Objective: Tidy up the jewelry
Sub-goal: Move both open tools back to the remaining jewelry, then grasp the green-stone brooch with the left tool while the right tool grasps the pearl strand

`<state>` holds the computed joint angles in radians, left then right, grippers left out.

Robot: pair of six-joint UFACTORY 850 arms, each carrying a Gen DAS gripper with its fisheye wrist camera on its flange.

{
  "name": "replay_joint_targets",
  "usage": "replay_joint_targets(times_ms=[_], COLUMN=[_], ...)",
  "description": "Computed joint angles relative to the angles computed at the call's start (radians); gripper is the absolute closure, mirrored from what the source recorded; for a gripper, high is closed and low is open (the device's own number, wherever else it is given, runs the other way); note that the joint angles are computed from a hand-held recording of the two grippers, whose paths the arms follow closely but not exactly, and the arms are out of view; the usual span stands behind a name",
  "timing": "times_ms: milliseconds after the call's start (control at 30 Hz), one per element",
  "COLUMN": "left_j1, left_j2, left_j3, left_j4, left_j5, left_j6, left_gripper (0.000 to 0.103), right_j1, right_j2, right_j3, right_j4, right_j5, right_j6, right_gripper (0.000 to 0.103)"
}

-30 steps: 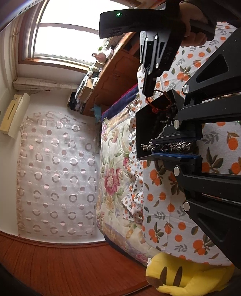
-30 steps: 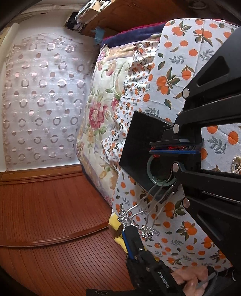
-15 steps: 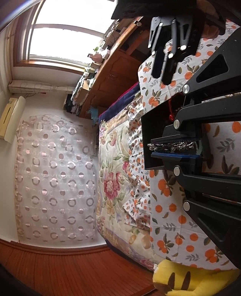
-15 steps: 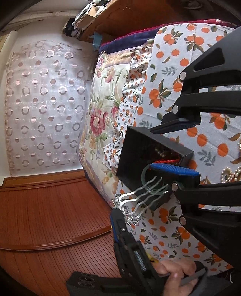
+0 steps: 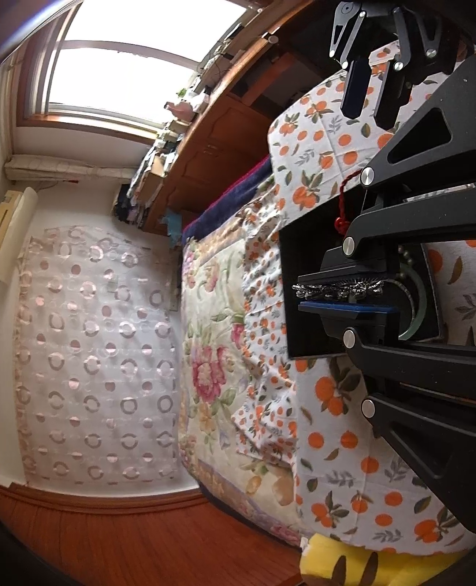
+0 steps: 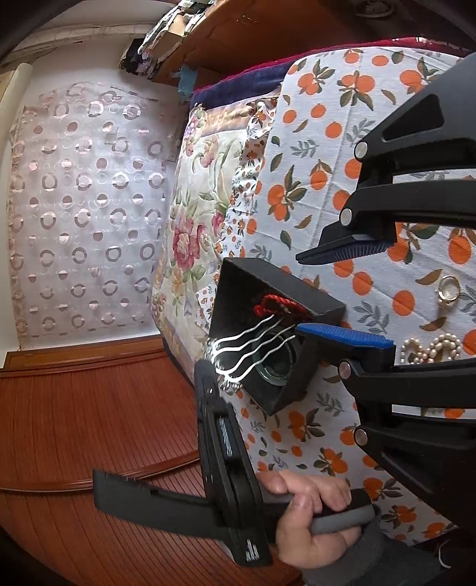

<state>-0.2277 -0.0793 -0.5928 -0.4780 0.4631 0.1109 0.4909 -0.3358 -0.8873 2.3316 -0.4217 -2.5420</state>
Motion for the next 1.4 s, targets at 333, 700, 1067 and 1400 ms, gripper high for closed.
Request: replay_joint_targets(times_ms=[333,700,1067,1400], left_j1=[-0.02,-0.091,-0.156,-0.204], left_j2=[0.071,0.232,0.293,0.255], left_j3=[0.059,0.23,0.341,0.359], left_j4=[-0.051,-0.071,-0.162,-0.152], left_j5=[-0.022,-0.009,-0.03,-0.071], left_j6=[0.069,0.07,0.147,0.134], left_gripper=[0.076,0.066,0.062,0.061], right_j1=[0.009,0.025,0.065,0.042], right_j2=[0.03,0.057,0.035,0.009], right_j3=[0.058,0.142,0.162,0.156], right_j4=[0.044,0.043,0.055,0.014], right_j5=[-0.019,-0.032,0.035,0.075], right_j6=[-0.059,-0.09,-0.145,-0.098], right_gripper=[0.067,0.067,0.068,0.068])
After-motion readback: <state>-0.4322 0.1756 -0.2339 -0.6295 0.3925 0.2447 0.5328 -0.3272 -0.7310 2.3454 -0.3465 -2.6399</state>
